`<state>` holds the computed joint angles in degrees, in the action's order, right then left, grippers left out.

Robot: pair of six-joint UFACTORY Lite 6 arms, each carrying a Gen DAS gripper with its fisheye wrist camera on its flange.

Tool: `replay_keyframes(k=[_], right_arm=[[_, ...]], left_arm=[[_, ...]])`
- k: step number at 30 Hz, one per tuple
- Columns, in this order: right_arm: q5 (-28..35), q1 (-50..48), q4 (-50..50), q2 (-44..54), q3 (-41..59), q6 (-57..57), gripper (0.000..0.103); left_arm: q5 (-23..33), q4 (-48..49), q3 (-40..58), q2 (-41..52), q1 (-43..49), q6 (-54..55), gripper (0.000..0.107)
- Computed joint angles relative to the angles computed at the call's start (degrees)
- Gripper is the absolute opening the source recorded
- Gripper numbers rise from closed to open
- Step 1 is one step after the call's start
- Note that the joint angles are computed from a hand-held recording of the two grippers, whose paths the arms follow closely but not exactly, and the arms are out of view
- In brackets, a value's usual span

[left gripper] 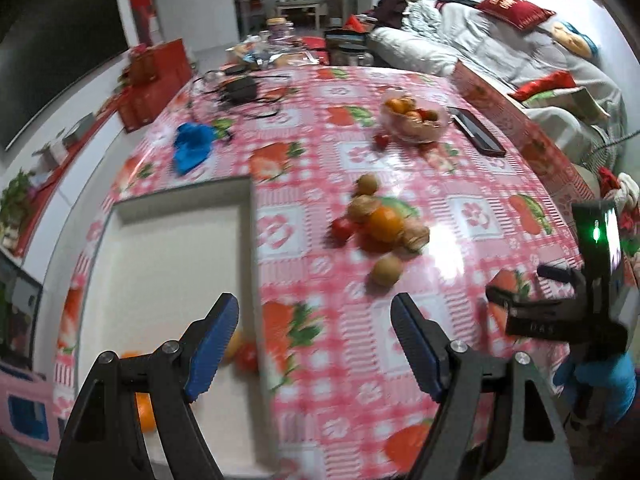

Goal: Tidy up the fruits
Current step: 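Open both tools and move them back toward the fruit pile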

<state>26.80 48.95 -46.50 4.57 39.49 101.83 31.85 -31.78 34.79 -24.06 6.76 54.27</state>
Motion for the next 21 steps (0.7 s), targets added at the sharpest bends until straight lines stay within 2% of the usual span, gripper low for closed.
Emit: replay_keyframes(k=[4, 6, 9, 10, 13, 15, 21], right_arm=[[0.2, 0.3, -7.1, -5.6, -8.2, 7.7, 0.103], [1.7, 2.3, -10.2, -5.2, -8.7, 10.6, 0.103], [3.9, 5.6, -17.6, -5.9, -11.1, 20.3, 0.103], [4.0, 5.9, -19.5, -5.8, -11.5, 22.2, 0.103], [5.3, 7.7, -23.3, -6.4, -13.1, 26.9, 0.103], [6.2, 8.8, -25.2, -6.0, -13.3, 29.5, 0.103], [6.3, 9.0, -26.0, -5.2, -12.9, 30.5, 0.103]], left_arm=[[-5.5, 8.6, 4.9, 8.2, -12.1, -15.3, 0.081], [-8.5, 15.0, 7.2, 13.4, -16.9, -24.1, 0.081], [-11.8, 24.2, 10.2, 20.7, -21.2, -35.0, 0.081], [-12.6, 26.5, 11.5, 23.5, -22.1, -38.0, 0.078], [-11.8, 22.5, 16.1, 30.0, -22.0, -36.1, 0.069], [-11.7, 21.2, 18.4, 33.0, -22.3, -35.9, 0.068], [-14.7, 35.7, 21.6, 38.1, -26.6, -50.8, 0.066]])
